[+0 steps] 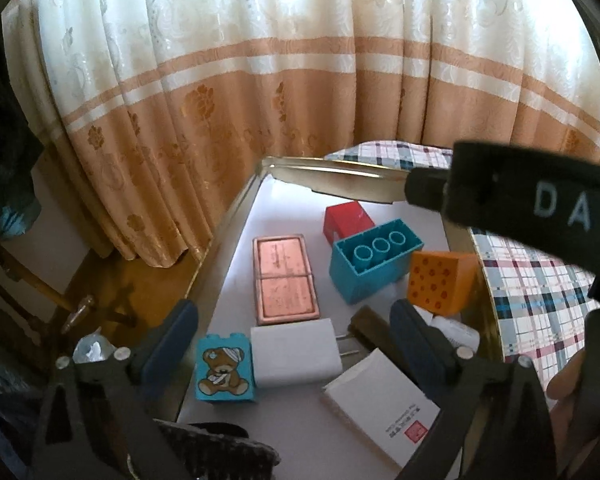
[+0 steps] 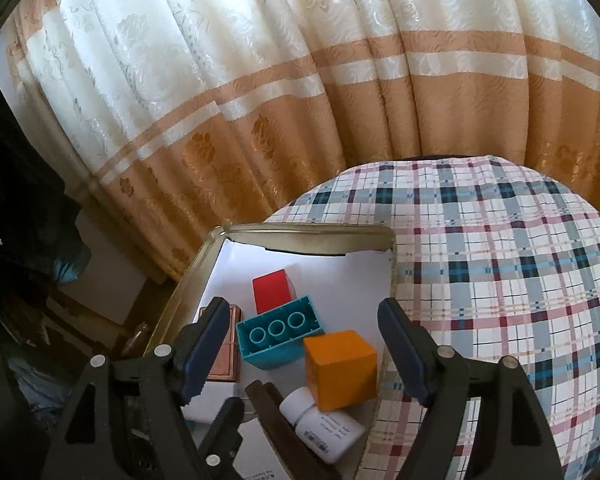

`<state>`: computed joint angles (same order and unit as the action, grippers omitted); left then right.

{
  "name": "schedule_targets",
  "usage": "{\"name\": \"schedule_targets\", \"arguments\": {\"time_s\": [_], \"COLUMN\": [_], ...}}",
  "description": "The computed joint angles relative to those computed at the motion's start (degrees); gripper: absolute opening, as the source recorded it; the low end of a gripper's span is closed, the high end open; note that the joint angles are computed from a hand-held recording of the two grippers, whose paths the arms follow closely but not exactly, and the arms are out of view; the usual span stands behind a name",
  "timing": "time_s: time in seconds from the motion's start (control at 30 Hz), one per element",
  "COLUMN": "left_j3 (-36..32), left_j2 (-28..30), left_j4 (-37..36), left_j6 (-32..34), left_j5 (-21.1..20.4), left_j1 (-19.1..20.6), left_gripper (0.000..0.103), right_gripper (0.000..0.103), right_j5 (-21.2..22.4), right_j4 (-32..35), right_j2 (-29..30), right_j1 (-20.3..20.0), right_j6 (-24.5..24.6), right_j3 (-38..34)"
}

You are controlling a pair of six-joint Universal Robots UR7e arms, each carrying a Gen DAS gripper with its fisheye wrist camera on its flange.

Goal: Organize rigid objects
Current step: 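Lower the white adapter into the tray and open the left gripper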

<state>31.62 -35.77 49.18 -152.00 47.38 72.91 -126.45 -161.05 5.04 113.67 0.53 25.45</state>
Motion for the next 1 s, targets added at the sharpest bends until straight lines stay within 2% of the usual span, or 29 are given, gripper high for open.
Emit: {"name": "schedule_targets", "arguments": {"time_s": [0.13, 0.3, 0.43, 0.67, 1.0], "left_j3": [-1.44, 7.24, 12.45, 17.52, 19.93], "left_j2": [0.40, -4.82, -8.03, -10.75, -12.11], "left_j4": [1.41, -6.28, -11.67, -15.40, -16.73], "left_j6": [-1.39, -0.04, 0.36, 1.02, 0.33], "left_j5": [-0.11, 0.18, 1.32, 0.85, 0.37], "left_j1": [0.16, 0.04, 0.35, 0.25, 0.53], "left_gripper": [0.100, 0.101, 0.102, 0.102, 0.102], "right_gripper": [0.079, 0.082, 0.086, 0.086, 0.086], "right_j5": [-0.82, -4.10, -4.33, -4.67, -4.91], "right_j4": [-1.91, -9.76, -18.85, -20.71, -23.71], "right_j2": [-1.22, -1.50, -3.07, -3.79, -3.73], "right_j1": [0.18, 1.43, 1.96, 2.56, 3.35], "right_j6": [0.33, -3.62, -5.66, -7.28, -9.96], "right_j3": [2.62, 5.66, 11.04, 13.60, 15.90]}}
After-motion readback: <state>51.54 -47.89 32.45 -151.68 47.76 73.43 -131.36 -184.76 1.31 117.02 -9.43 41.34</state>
